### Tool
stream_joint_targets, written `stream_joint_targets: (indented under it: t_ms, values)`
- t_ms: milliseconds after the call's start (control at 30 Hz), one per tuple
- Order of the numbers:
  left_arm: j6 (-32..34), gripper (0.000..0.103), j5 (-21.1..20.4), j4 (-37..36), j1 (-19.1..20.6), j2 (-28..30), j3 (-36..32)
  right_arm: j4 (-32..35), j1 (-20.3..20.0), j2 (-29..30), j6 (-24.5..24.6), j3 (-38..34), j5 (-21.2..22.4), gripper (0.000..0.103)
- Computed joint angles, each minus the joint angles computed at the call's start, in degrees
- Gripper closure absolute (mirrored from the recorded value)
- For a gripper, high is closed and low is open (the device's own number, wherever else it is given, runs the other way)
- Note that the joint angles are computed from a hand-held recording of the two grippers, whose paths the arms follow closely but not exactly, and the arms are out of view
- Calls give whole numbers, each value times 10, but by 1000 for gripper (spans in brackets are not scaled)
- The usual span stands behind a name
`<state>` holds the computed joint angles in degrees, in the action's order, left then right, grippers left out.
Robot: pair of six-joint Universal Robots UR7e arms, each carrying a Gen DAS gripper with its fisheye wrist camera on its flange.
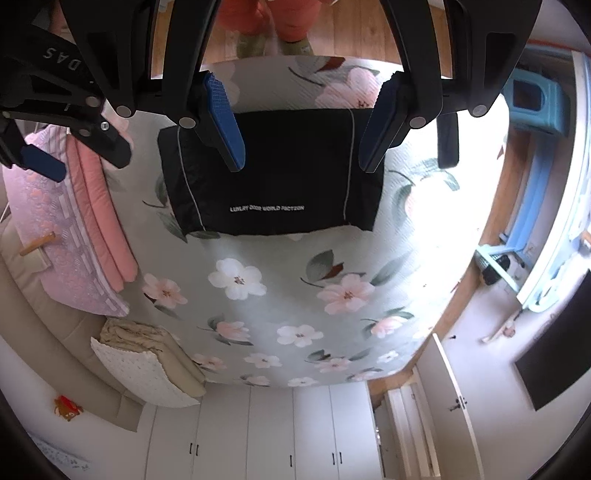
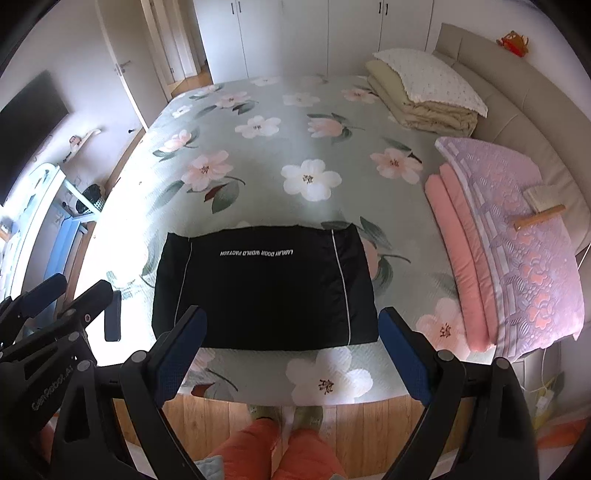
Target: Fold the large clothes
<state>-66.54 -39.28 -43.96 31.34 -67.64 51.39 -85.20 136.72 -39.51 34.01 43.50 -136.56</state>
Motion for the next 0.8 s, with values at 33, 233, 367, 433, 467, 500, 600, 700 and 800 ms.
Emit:
stream_joint_targets:
  t_ms: [33,233,367,433,467,500,600,700,800]
  values:
    - [1,37,0,-1,0,0,2,3,-1,1,3,0,5,9]
    - [1,37,-4,4,3,-3,7,6,-2,7,5,-3,14,9]
    - [-5,37,-1,15,6,-3,5,9,-3,12,5,-7,19,9]
    - [-7,37,0,19,8,-3,4,13,-4,15,5,-9,20,9]
    - [-8,37,0,20,9,-4,4,14,-5,16,4,-10,21,9]
    - [-9,37,-1,20,11,-4,4,15,-5,17,3,-11,21,9]
    - [-19,37,0,25,15,-7,3,23,-5,23,1,-17,15,9]
    - [-26,37,2,40,21,-6,-4,35,-5,28,3,-22,-2,9]
    - [-40,37,10,64,26,-4,-13,44,-8,31,12,-28,-9,9]
